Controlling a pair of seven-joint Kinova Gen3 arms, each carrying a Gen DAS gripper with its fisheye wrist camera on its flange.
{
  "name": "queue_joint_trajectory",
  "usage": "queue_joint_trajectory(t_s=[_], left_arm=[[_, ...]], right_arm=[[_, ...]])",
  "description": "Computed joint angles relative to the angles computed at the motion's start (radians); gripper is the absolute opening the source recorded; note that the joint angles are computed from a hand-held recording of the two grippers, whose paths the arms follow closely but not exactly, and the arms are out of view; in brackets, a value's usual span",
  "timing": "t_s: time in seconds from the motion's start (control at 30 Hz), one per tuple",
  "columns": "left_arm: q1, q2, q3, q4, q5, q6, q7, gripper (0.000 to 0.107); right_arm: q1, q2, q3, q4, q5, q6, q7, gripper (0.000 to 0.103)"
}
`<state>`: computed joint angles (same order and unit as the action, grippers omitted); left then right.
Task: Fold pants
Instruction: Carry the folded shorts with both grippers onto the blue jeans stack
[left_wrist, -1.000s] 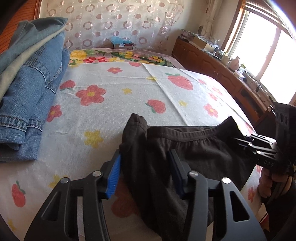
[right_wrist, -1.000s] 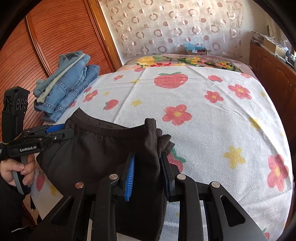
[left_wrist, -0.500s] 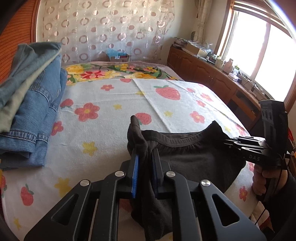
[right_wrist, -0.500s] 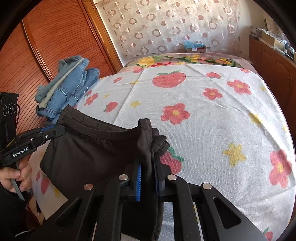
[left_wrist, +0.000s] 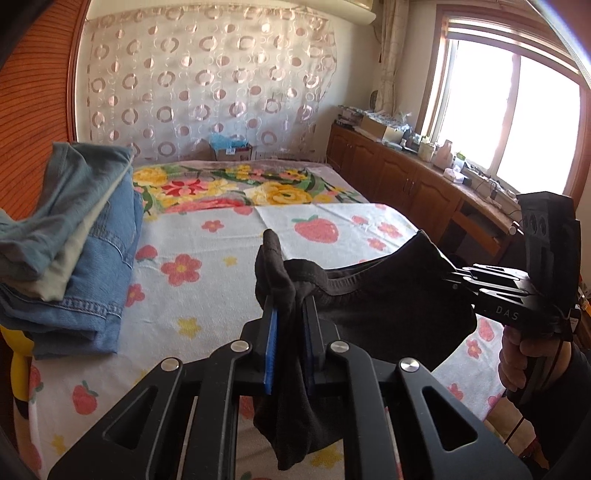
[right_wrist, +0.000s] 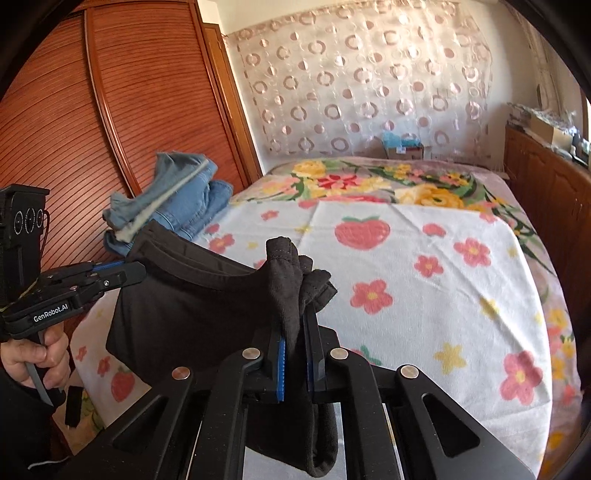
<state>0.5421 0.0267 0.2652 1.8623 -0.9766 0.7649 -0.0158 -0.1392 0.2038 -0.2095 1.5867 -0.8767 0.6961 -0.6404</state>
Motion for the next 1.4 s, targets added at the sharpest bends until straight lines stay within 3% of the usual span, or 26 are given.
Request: queue_joint_trajectory(t_s=[0.53, 0.77, 1.07, 1.4], left_arm=[[0.009, -0.071, 0.088, -0.057, -0.098, 0.212, -0.006, 0.013], [-0.020, -0.102, 0.087, -0.035, -0.122, 0.223, -0.008, 0.013], [-0.132, -0.177, 0.078, 0.027, -0.096, 0.183, -0.030, 0.013], [-0.288, -0.222, 0.078, 0.045, -0.089, 0.133, -0.081, 0.013]], right_arm=[[-0.004, -0.066, 0.029, -0.021, -0.137, 0.037, 0.158, 0.007], [-0.024, -0.028, 0.012, -0.067, -0.142, 0.029, 0.206, 0.007], [-0.064, 0.093, -0.047, -0.229, -0.054, 0.011, 0.145, 0.007], [-0.149, 0.283, -0.102, -0.552, 0.161, 0.053, 0.005, 0.007]])
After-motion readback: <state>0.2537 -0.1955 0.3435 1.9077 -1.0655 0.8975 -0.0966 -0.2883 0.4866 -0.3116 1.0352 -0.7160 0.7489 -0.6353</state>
